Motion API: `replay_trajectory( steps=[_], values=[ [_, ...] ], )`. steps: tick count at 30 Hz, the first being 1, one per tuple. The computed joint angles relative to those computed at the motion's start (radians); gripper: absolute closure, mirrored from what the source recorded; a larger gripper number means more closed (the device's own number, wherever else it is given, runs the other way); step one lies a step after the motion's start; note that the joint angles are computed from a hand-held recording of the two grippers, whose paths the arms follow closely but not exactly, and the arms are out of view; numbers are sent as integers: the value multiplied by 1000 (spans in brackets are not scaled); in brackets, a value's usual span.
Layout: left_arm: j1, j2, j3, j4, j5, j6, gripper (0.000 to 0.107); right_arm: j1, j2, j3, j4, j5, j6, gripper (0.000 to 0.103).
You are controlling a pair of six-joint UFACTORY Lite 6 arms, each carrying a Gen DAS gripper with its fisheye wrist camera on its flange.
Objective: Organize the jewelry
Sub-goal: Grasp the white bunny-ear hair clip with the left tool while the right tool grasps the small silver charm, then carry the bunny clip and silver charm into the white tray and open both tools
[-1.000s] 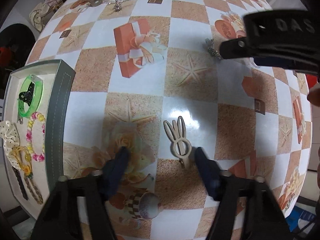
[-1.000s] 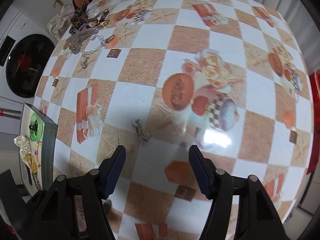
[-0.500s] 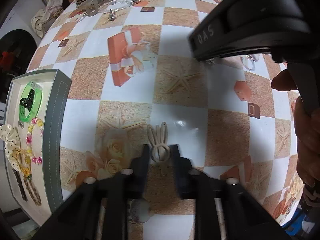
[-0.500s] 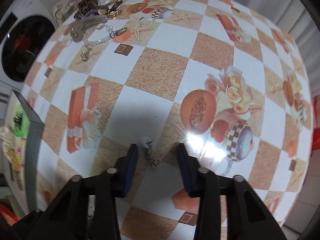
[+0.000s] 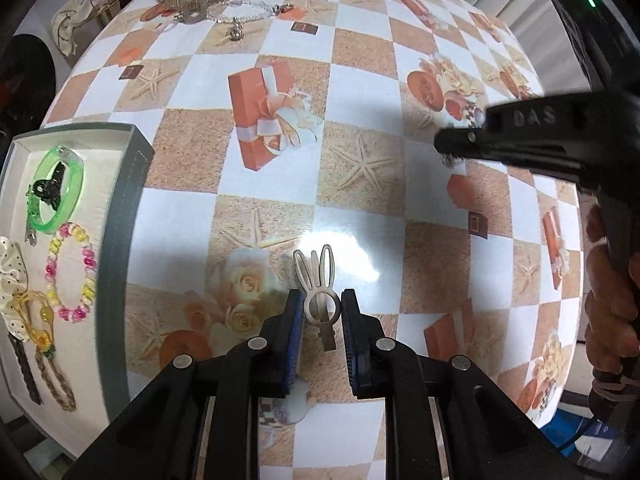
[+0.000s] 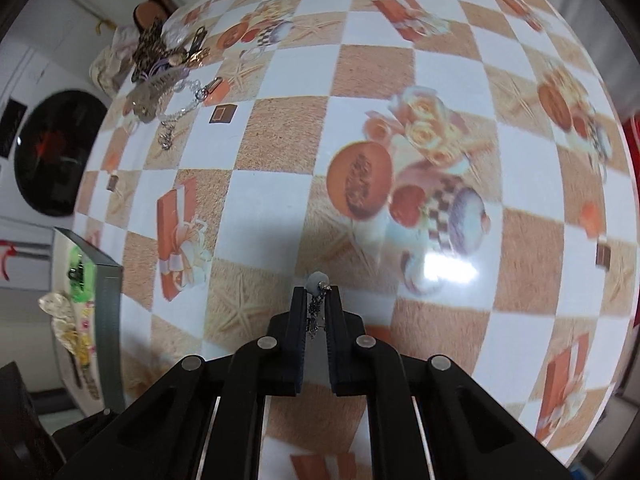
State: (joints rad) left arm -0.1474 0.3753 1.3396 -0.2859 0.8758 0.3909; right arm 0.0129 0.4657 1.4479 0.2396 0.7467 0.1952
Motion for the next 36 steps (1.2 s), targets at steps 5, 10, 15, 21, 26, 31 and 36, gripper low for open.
replay_trajectory(
  steps=[5,10,15,21,26,31,36],
  values=[
    [47,-6,41,2,50,50,83,-13,-82,-74,58,14,-18,94],
    [65,-24,56,7,73,73,83,-10,-168,-144,81,27,-12,94],
    [103,-70,45,13,102,114,83,13,-231,-182,77,46,24,94],
    [155,-107,47,22,138,153,83,53,-291,-206,62,67,85,94],
    [194,-123,54,29,159,182,83,100,-325,-203,42,86,150,94],
    [241,-128,73,28,181,211,83,148,-338,-181,19,105,208,94],
    [290,-125,92,23,198,244,83,195,-333,-148,0,122,257,94]
  ],
)
